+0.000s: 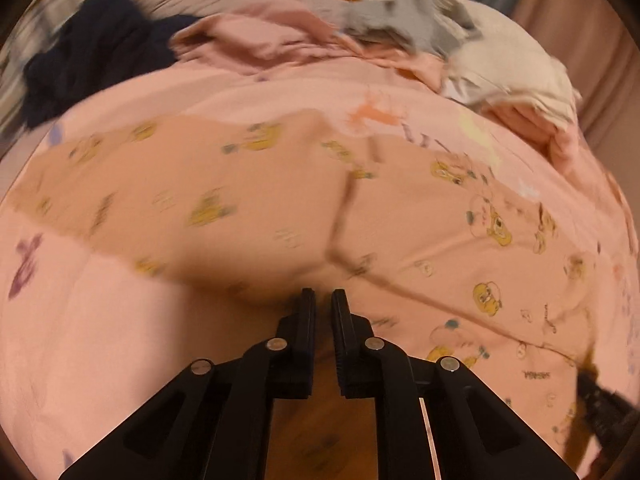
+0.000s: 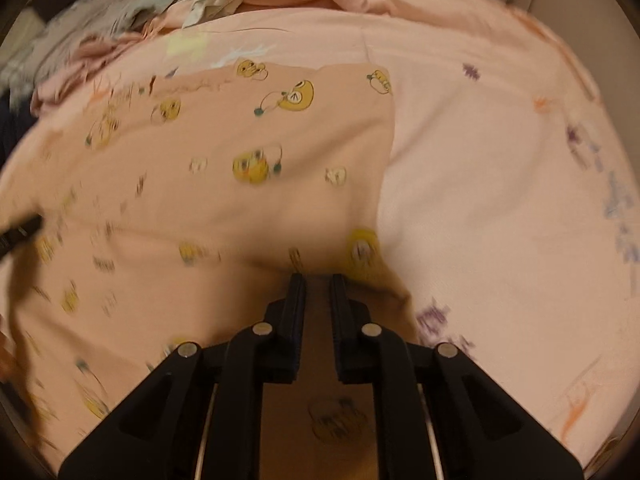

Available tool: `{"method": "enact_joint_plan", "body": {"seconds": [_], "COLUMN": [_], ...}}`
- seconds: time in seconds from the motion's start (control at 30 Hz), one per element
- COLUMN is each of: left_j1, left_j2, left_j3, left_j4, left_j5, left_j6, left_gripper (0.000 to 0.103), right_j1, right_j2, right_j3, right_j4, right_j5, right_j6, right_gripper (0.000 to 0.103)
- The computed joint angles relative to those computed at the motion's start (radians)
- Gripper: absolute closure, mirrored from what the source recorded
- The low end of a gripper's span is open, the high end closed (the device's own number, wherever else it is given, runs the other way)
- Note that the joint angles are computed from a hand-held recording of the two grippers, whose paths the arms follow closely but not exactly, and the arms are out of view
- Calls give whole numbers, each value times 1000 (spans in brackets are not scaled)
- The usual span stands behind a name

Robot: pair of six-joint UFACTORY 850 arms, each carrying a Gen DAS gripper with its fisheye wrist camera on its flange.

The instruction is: Fold small clothes

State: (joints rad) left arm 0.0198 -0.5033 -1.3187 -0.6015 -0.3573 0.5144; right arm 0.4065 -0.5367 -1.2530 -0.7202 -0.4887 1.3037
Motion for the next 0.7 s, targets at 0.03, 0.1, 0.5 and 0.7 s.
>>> {"method": "enact_joint_plan", "body": {"seconds": [0.03,0.1,0.5,0.7], "left_j1": [32,97,407,423], "left_j2": [8,7,-110,-231], "left_j3": [-3,-18,-146,-263], "left_j4": [-58,-166,-629,-681], "left_j5": [-61,-182,-340,-395], "left_j6": [27,106,149,77], "left_gripper": [86,84,43,43], "right_j1": [6,16,7,35], "right_j2": [9,32,135,113], "right_j3": [13,33,200,182], "right_j4": [-15,20,-75,-165], "right_j5": [-12,-33,70,13], "right_j6": [14,5,177,242], "right_gripper": [90,86,31,29]}}
